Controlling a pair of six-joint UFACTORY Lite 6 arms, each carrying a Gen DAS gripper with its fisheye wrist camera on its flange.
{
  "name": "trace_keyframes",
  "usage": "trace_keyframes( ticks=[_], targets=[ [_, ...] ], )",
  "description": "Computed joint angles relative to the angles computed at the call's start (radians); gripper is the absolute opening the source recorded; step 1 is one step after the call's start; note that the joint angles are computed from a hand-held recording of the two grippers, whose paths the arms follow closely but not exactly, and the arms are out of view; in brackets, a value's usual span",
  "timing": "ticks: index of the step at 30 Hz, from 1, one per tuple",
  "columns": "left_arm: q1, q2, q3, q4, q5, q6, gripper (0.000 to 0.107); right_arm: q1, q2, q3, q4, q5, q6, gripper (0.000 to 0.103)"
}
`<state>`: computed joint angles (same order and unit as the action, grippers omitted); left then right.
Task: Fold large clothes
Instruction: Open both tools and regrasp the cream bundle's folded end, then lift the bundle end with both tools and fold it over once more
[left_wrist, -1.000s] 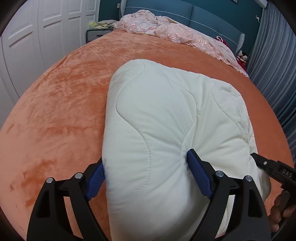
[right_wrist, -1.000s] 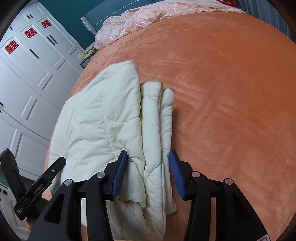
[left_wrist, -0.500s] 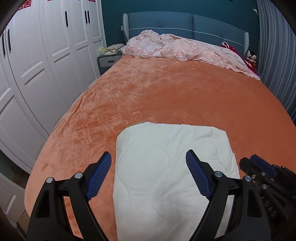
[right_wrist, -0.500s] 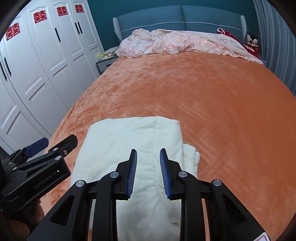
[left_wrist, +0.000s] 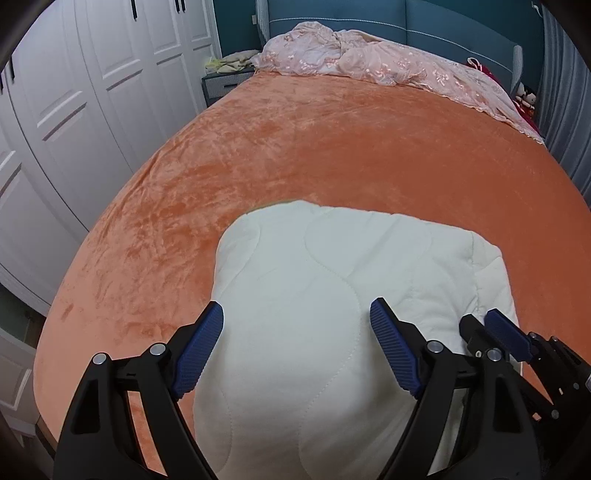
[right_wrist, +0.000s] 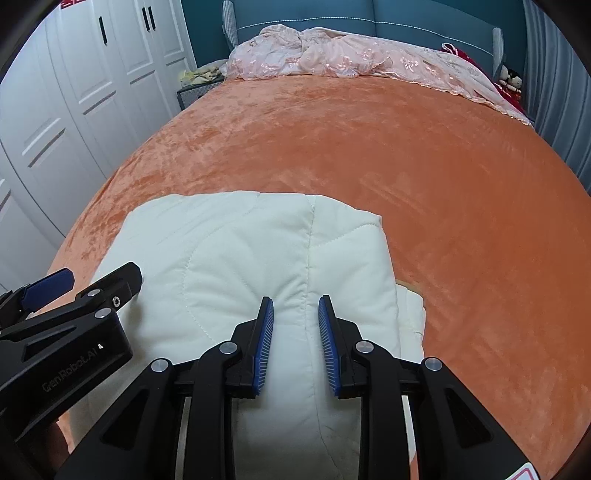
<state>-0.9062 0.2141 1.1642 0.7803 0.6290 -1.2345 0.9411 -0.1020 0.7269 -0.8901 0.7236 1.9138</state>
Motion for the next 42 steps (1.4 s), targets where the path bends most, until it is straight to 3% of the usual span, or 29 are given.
trace_keyframes(
  ticks=[4,14,28,38,42],
  targets=[
    [0.021,0.026,-0.050,0.034,-0.069,-0.054,0.081,-0.025,-0.011,-0.068,-0.049,-0.068,0.068,0.022],
    [-0.019,0.084,-0.126,0.346,-0.103,-0.406,0.088,-0.022,0.024,-0.181,-0.299,-0.166,0.368,0.020],
    [-0.016,0.140,-0.164,0.593,-0.131,-0.676,0.094,0.010,0.135,-0.176,-0.487,-0.137,0.594,0.021],
    [-0.016,0.155,-0.160,0.612,-0.130,-0.699,0.095,-0.027,0.116,-0.191,-0.522,-0.174,0.597,0.022],
    [0.022,0.061,-0.211,0.537,-0.219,-0.600,0.094,-0.034,-0.054,-0.227,-0.299,-0.181,0.380,0.024]
  ],
)
